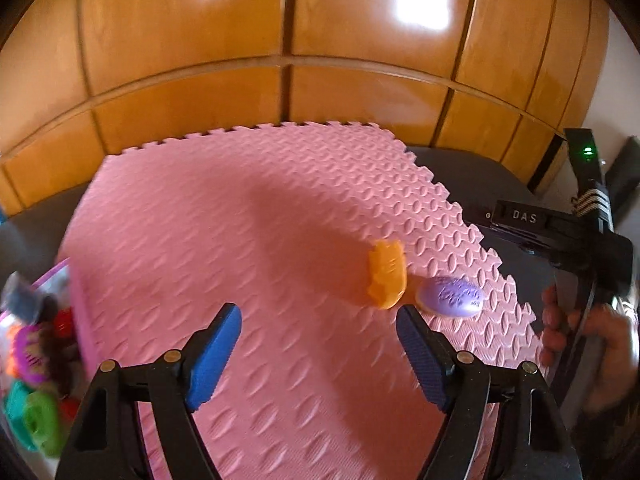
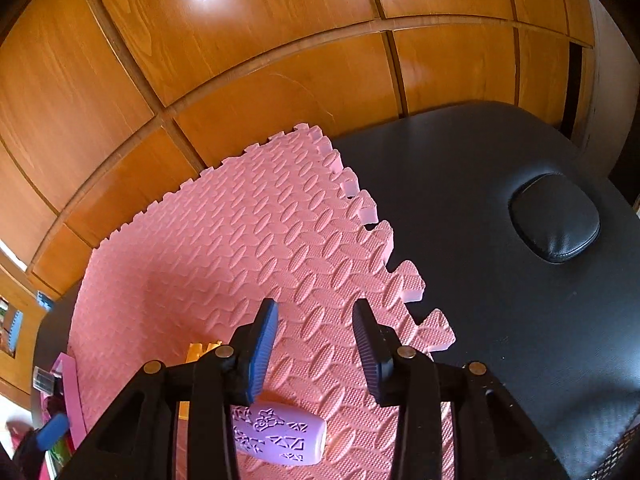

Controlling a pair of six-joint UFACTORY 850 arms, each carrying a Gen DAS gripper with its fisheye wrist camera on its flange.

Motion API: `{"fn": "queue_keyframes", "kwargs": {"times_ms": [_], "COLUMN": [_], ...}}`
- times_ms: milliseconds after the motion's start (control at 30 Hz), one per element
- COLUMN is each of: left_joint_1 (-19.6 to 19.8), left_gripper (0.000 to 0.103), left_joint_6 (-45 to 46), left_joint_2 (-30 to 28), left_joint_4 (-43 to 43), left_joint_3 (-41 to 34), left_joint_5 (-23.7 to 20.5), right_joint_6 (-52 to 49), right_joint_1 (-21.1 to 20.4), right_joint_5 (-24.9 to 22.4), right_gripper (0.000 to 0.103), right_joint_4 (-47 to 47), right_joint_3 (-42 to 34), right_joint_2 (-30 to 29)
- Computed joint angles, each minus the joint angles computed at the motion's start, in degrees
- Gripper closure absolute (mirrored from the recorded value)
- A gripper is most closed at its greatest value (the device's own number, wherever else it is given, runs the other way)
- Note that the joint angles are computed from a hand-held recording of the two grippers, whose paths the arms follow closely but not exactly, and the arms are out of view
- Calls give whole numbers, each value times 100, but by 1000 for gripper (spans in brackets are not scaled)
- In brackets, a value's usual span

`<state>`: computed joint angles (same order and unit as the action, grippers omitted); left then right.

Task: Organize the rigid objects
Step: 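Grasp the orange clip with the left tool while the right tool reaches the soap, then grasp the lavender soap with the right tool while the left tool holds the clip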

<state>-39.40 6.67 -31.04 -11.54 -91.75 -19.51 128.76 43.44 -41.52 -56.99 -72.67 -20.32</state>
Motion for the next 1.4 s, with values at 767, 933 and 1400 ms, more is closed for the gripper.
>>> {"fn": "queue_keyframes", "kwargs": {"times_ms": [767, 933, 1400], "left_joint_1": [-209, -128, 51], "left_gripper": [73, 73, 73], "left_joint_6": [200, -205, -288], "left_joint_2": [-2071, -1617, -103], "left_joint_4": [-204, 114, 166], "left_joint_3": [-2668, -1939, 496], "left_joint_5": [-1407, -1107, -42], "right_joint_6": [167, 34, -1973], "right_joint_1": [-105, -107, -313], "right_joint_5": [348, 390, 1881], "right_gripper": [64, 64, 50], "right_joint_4": [-34, 3, 1367], "right_joint_3": [113, 78, -81], "right_joint_2": [85, 59, -182]}}
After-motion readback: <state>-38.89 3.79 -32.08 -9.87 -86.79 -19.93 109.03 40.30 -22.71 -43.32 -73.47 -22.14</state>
